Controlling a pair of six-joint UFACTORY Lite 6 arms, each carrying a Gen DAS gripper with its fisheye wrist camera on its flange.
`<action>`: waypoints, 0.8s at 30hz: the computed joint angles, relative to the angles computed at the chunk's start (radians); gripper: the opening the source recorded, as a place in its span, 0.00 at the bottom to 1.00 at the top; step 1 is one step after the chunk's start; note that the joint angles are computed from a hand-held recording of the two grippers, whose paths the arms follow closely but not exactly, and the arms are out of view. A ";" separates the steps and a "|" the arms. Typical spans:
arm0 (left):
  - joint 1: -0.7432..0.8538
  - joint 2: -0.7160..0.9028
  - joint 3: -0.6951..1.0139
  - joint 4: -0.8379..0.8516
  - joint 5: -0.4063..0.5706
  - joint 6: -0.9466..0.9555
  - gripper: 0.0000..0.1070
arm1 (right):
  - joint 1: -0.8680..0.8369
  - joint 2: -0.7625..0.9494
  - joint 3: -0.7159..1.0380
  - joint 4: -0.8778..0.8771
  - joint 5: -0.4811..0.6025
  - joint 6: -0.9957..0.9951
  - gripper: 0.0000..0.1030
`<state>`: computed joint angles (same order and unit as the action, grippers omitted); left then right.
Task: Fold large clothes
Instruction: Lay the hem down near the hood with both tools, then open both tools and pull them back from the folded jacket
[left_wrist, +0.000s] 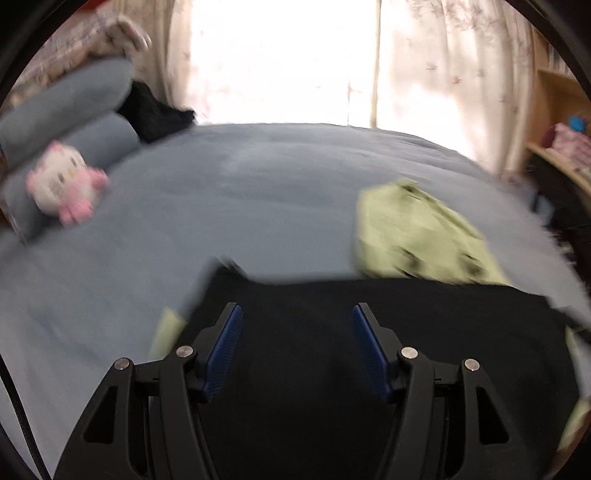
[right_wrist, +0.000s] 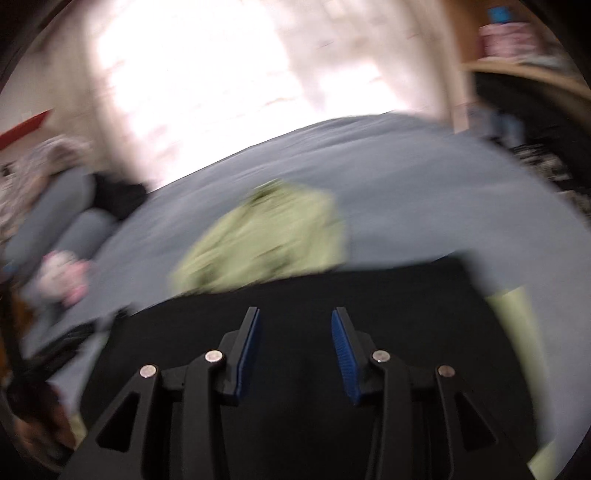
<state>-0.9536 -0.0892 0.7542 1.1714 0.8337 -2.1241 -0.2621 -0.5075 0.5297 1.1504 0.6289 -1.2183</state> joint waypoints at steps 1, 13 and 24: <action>-0.046 0.009 0.001 -0.013 -0.012 -0.049 0.56 | 0.067 -0.041 -0.041 -0.020 -0.008 0.047 0.38; -0.110 0.096 -0.209 -0.098 0.011 -0.253 0.50 | -0.092 -0.121 -0.270 -0.187 -0.361 -0.153 0.44; -0.186 -0.328 -0.410 -0.354 0.141 -0.111 0.50 | -0.810 -0.026 -0.010 -0.237 0.332 -0.241 0.47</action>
<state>-1.1400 -0.4176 0.3443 0.8174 0.9751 -2.2349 -1.0717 -0.5340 0.5196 0.9133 0.9606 -1.4591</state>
